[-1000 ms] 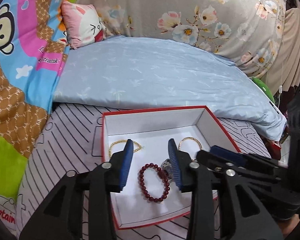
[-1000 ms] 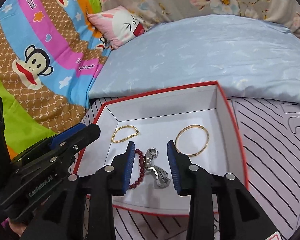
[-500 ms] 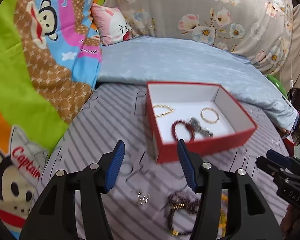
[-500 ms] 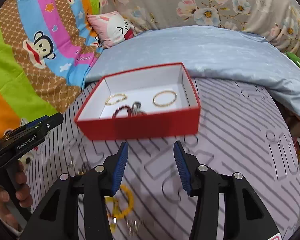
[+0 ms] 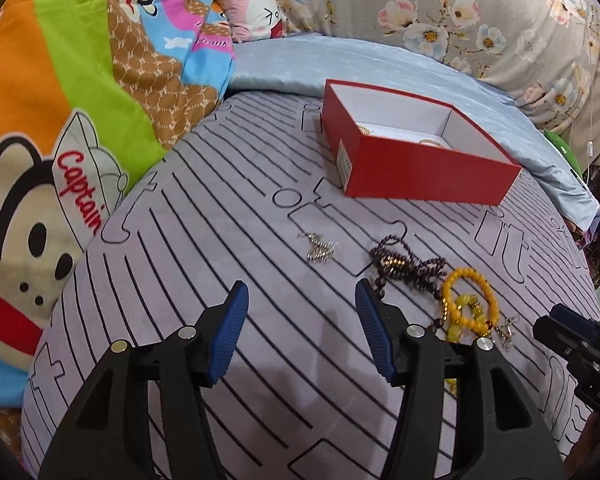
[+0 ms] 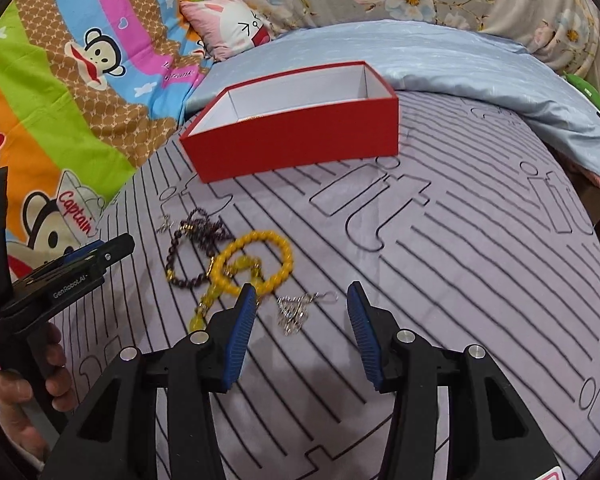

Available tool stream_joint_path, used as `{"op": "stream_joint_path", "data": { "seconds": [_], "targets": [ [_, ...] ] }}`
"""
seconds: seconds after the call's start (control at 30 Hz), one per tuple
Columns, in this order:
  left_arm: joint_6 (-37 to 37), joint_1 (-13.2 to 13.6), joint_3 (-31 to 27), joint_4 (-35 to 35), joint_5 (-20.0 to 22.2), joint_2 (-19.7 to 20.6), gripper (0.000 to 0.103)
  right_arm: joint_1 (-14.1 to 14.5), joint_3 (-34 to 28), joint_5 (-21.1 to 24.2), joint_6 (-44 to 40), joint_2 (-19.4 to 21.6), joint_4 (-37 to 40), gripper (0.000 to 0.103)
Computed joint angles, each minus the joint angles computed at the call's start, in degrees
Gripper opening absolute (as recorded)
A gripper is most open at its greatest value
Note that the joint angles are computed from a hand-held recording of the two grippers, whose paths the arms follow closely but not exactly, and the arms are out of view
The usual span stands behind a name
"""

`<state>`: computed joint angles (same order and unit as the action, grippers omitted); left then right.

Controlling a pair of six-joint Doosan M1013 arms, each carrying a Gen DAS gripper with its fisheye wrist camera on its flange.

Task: Organize jewelry
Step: 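Withdraw both tools from the box toward the remaining bead bracelets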

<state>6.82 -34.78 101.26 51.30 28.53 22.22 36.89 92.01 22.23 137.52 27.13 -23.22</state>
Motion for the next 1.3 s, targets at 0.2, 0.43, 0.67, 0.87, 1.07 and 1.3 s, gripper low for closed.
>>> {"op": "stream_joint_path", "data": {
  "seconds": [0.2, 0.43, 0.67, 0.87, 1.07, 1.3],
  "targets": [
    [1.1, 0.3, -1.2, 0.9, 0.3, 0.9, 0.052, 0.3, -0.1, -0.1, -0.6, 0.2, 1.2, 0.046],
    [6.6, 1.4, -4.0, -3.0, 0.6, 3.2, 0.051, 0.1, -0.6, -0.1, -2.6, 0.5, 3.2, 0.046],
    [7.7, 1.5, -4.6, -4.2, 0.4, 3.9, 0.051, -0.3, -0.1, 0.0, -3.6, 0.5, 4.8, 0.046],
    [9.4, 1.8, -5.3, -7.0, 0.0, 4.5, 0.047, -0.5, 0.2, -0.2, -5.1, 0.4, 6.7, 0.046],
    [7.6, 0.9, -3.6, -5.0, -2.0, 3.0, 0.047, -0.4, -0.9, -0.8, -11.0, 1.1, 11.6, 0.046],
    [11.1, 0.5, -3.3, -8.5, -2.9, 3.1, 0.047, -0.3, -3.4, 0.2, -13.1, 3.0, 13.2, 0.046]
  ]
}}
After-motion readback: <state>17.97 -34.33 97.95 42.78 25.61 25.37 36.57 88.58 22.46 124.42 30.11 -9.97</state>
